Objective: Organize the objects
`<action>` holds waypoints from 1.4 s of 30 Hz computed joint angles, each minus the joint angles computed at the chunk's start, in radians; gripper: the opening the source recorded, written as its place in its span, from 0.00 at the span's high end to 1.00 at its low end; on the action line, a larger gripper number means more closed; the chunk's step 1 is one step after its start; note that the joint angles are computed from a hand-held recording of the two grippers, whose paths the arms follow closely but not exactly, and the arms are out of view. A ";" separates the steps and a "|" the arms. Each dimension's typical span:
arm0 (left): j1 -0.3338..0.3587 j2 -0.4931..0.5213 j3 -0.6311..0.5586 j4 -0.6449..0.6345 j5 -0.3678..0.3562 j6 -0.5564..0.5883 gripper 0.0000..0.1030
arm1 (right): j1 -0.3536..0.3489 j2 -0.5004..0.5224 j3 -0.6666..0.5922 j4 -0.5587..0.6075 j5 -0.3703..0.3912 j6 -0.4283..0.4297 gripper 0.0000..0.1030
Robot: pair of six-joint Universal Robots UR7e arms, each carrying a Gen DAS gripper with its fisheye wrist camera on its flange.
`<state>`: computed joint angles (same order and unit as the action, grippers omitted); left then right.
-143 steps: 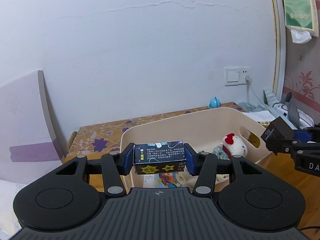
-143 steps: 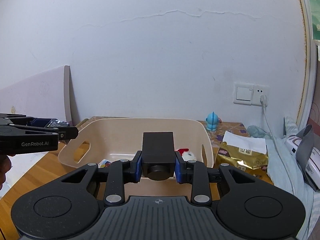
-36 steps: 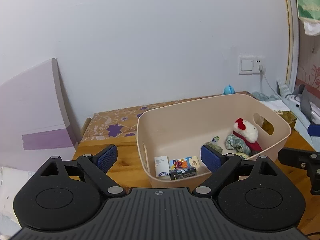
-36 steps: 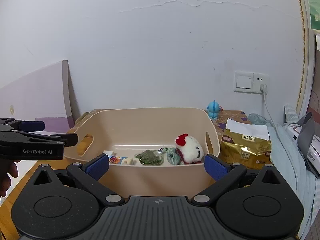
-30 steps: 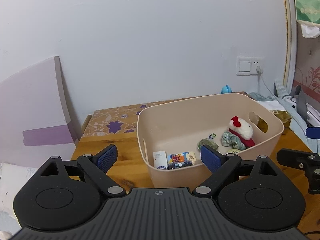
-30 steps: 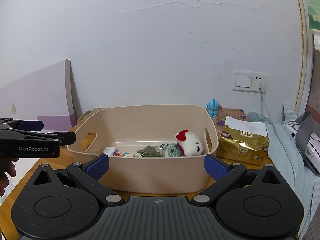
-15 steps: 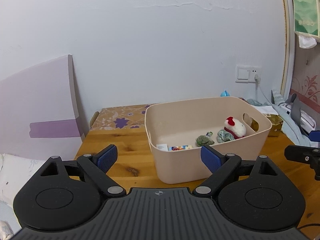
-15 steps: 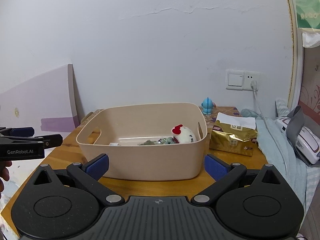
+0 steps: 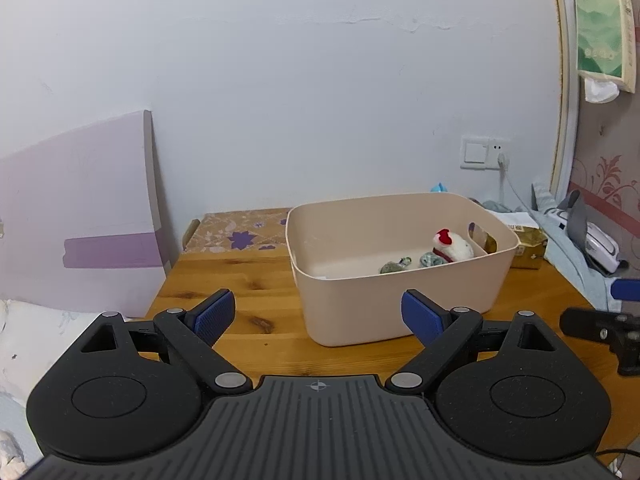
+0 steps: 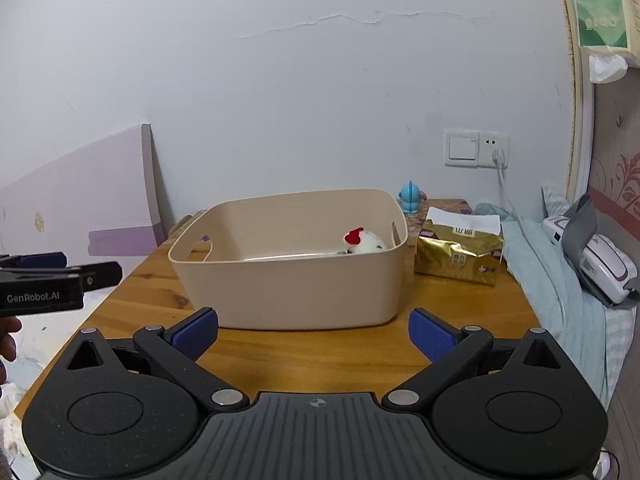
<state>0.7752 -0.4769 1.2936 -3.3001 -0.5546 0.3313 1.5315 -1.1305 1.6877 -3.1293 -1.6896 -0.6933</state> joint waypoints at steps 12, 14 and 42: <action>-0.037 -0.047 0.115 -0.040 0.004 -0.040 0.11 | 0.015 -0.043 0.088 -0.102 -0.045 -0.040 0.00; -0.045 -0.057 0.137 -0.049 0.005 -0.042 0.11 | 0.016 -0.048 0.096 -0.113 -0.049 -0.044 0.00; -0.099 -0.143 0.336 0.011 0.016 -0.216 0.11 | 0.019 -0.120 0.227 -0.158 -0.072 -0.089 0.00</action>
